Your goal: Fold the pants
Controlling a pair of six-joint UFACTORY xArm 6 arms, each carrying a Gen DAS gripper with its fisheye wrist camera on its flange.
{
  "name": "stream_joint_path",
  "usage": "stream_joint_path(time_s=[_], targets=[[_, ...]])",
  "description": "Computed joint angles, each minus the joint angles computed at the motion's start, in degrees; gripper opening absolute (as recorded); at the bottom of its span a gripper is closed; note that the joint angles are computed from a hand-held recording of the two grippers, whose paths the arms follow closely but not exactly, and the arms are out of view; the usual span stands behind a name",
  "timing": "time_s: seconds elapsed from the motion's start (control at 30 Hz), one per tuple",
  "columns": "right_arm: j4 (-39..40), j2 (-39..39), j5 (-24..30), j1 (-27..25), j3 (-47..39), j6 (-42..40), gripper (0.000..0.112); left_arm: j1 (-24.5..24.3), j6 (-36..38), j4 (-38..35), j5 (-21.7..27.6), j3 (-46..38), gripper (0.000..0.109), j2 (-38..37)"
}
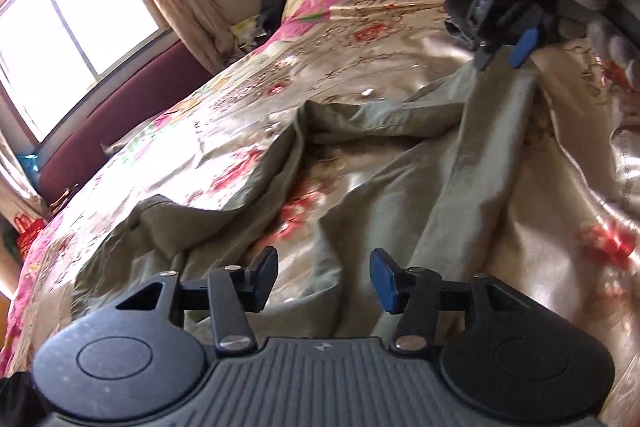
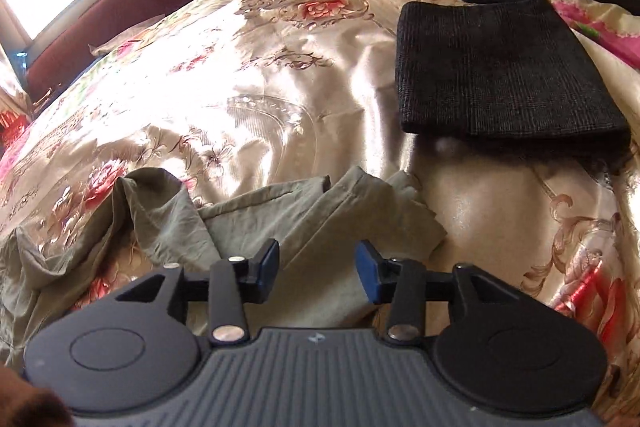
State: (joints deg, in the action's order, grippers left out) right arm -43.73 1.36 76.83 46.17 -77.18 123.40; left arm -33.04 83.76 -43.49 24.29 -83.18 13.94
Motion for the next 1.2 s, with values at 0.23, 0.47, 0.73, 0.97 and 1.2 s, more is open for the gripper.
stream_joint_path(time_s=[0.23, 0.47, 0.73, 0.97, 1.2], targets=[[4.3, 0.4, -3.9, -4.9, 2.5, -0.9, 0.040, -2.8, -3.2, 3.3, 0.2, -0.6, 0.067, 1.4], [0.8, -7.4, -10.7, -4.1, 12.4, 9.1, 0.004, -3.1, -4.3, 3.1, 1.7, -1.4, 0.067, 1.9], [-13.6, -13.2, -5.9, 2.8, 12.5, 17.8, 0.003, -4.0, -0.5, 0.1, 1.1, -0.3, 0.067, -0.3], [-19.0, -13.6, 11.8, 17.8, 7.9, 20.1, 0.003, -4.3, 2.2, -4.8, 5.6, 2.8, 0.068, -4.9], [2.0, -13.5, 16.5, 20.3, 13.4, 32.7, 0.009, -4.5, 1.7, 2.0, 9.8, 8.8, 0.068, -8.6]])
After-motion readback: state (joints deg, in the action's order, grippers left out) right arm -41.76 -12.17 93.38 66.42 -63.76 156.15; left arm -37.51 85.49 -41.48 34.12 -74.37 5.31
